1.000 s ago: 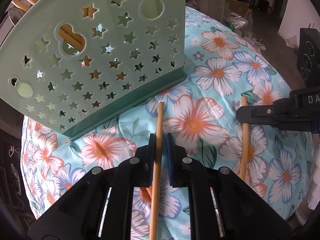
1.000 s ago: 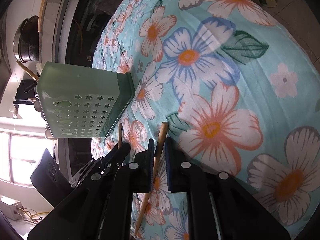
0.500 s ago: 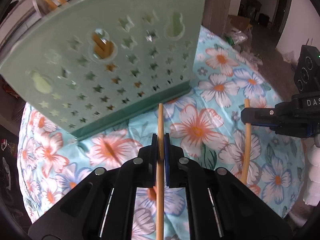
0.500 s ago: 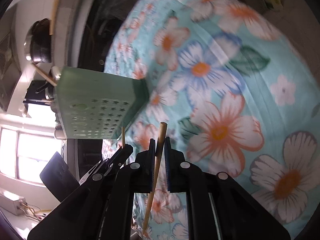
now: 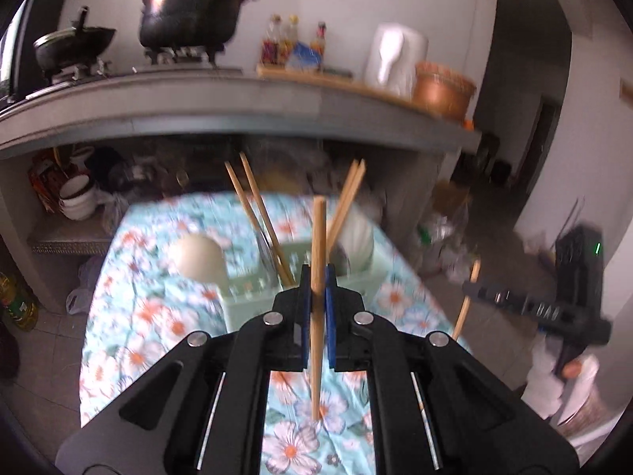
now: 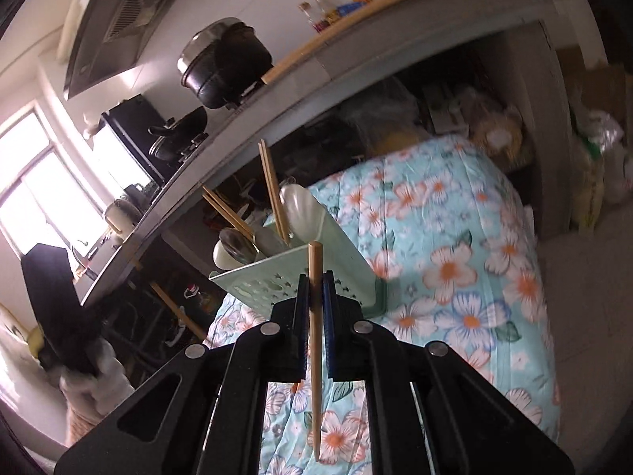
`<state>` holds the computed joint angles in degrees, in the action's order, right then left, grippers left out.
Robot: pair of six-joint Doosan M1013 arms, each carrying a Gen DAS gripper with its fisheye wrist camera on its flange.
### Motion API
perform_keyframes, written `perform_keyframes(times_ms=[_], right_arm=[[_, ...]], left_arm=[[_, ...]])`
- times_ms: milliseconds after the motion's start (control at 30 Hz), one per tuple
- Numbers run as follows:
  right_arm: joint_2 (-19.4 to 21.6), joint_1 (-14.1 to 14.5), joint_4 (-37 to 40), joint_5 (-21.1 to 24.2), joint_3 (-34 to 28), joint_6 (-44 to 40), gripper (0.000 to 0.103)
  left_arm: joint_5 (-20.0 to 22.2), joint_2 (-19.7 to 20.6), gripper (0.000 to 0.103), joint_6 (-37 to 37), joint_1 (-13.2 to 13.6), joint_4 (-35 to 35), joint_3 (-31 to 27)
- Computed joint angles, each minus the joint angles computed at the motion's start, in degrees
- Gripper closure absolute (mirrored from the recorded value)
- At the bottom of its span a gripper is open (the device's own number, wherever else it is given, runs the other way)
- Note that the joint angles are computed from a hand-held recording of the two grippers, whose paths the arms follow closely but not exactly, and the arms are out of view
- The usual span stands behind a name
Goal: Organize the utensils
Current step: 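Lower the chopsticks into the green holder with both tools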
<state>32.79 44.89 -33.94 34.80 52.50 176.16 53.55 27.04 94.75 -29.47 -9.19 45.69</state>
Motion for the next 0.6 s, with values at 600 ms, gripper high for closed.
perform_keyframes(times_ms=[600], right_arm=[[1.10, -0.69, 3.39, 0.62, -1.81, -1.40, 0.096]], left_arm=[[-12.22, 2.85, 0.097, 1.46, 0.55, -4.70, -7.69]])
